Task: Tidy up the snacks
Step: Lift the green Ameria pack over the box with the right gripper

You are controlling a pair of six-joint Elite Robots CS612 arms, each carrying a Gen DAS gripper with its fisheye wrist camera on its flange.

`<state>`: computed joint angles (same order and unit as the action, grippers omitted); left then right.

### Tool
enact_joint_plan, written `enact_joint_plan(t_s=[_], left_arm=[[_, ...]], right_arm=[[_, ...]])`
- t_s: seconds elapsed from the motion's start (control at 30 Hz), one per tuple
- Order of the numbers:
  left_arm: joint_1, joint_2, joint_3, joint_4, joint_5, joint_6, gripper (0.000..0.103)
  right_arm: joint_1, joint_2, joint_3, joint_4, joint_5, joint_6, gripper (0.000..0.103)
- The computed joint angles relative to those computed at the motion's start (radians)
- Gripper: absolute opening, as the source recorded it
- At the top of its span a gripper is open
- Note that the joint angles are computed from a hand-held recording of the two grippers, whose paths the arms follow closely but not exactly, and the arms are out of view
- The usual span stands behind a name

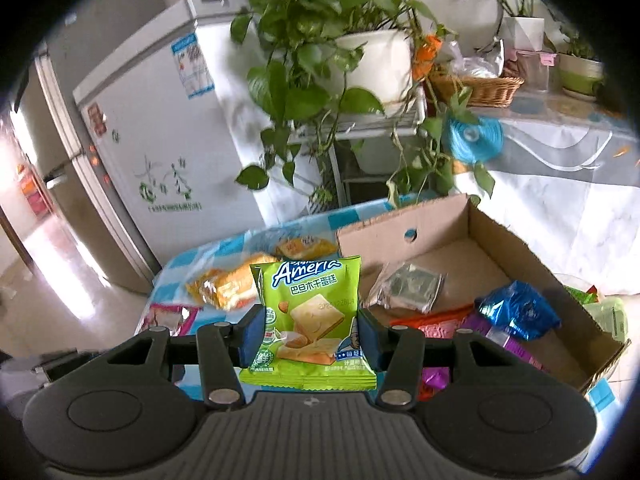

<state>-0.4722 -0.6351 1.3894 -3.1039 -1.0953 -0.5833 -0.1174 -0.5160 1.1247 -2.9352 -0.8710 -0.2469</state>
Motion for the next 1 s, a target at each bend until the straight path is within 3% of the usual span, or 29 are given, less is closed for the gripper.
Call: enact_joint_plan(t_s=[0.23,0.5,0.77,1.0], left_arm=[[-0.002,0.002,-0.018,0.003,-0.012,-0.005,0.055],[-0.002,0.03,-0.093,0.0,-0.064,0.003,0.055],[-0.007,0.098,-0.237,0.021,-0.126,0.059,0.055],[-0.008,0.167,-0.364,0.072,-0.184,0.078,0.053]], right_arm=[[-0.016,0.03,-0.059,-0.054,0.002,0.087,0.056],[-0.031,0.092,-0.183,-0.07,-0.052,0.235,0.056],[-0.038,0.12,-0.237,-0.06,-0.071,0.335,0.056],[-0.037,0.135,-0.274,-0.014,-0.086,0.356,0.056]])
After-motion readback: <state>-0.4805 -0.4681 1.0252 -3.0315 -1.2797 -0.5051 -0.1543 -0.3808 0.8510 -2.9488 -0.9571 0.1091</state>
